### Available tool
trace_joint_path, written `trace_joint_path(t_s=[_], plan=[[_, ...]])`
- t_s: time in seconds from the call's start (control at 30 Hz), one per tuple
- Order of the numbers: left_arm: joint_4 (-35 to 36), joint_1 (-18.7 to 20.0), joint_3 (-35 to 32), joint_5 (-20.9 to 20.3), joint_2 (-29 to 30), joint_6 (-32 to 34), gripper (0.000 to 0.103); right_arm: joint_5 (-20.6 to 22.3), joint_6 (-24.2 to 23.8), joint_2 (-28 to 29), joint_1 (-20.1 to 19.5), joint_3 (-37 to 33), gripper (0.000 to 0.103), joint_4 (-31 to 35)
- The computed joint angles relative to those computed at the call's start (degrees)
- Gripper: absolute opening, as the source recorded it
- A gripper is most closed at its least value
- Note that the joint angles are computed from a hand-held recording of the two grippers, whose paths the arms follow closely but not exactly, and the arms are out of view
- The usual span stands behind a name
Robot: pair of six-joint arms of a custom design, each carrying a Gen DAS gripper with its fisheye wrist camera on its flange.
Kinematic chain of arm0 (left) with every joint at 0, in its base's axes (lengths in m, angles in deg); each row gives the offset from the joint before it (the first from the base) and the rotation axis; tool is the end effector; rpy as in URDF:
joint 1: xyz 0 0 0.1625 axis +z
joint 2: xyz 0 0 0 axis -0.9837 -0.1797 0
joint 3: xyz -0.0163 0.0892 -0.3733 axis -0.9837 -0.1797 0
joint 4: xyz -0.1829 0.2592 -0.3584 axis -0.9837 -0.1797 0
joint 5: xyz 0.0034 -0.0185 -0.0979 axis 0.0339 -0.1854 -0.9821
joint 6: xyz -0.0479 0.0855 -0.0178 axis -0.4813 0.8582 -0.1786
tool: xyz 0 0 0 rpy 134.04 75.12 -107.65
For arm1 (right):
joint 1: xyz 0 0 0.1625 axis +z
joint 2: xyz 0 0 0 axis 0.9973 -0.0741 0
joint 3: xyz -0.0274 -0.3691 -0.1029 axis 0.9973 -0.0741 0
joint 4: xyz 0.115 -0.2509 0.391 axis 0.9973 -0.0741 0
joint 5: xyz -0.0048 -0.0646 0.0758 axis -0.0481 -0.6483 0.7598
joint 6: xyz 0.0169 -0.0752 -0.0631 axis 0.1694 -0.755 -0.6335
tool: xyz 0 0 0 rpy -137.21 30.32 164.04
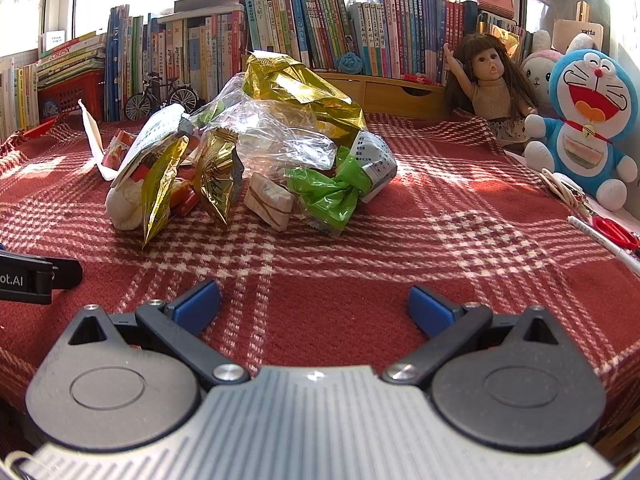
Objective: Collect trash
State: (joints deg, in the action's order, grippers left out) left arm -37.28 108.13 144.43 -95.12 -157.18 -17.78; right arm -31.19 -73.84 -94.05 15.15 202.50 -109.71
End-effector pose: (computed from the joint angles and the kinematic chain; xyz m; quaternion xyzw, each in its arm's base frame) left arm -0.2910 -0.4134 0.1531 -0.0310 0.7913 -0.4313 0.4323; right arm 0.1963 -0.4788 0.2032 0.3513 -0.8230 0.3646 0.2574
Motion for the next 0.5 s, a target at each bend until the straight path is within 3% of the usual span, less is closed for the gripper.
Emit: trace_joint_path(t_s=[0.23,0.37,0.5], plan=[[0.1,-0.72,0.79,0.67,-1.0,0.39,0.103,1.19,-0.39,-0.25,-0.54,0.46,0.103,-1.04],[-0.81,-1.02,1.79,1.42,-2.13,0.85,0.103,0.8,0.88,-1.41,-0.31,-0.66,0.103,3.92],[-1.8,-1.39,2.78,2.2,-3.98,0.94,0.103,3.25,1.56,-3.45,-0.93,-1.5,0.103,8.27]])
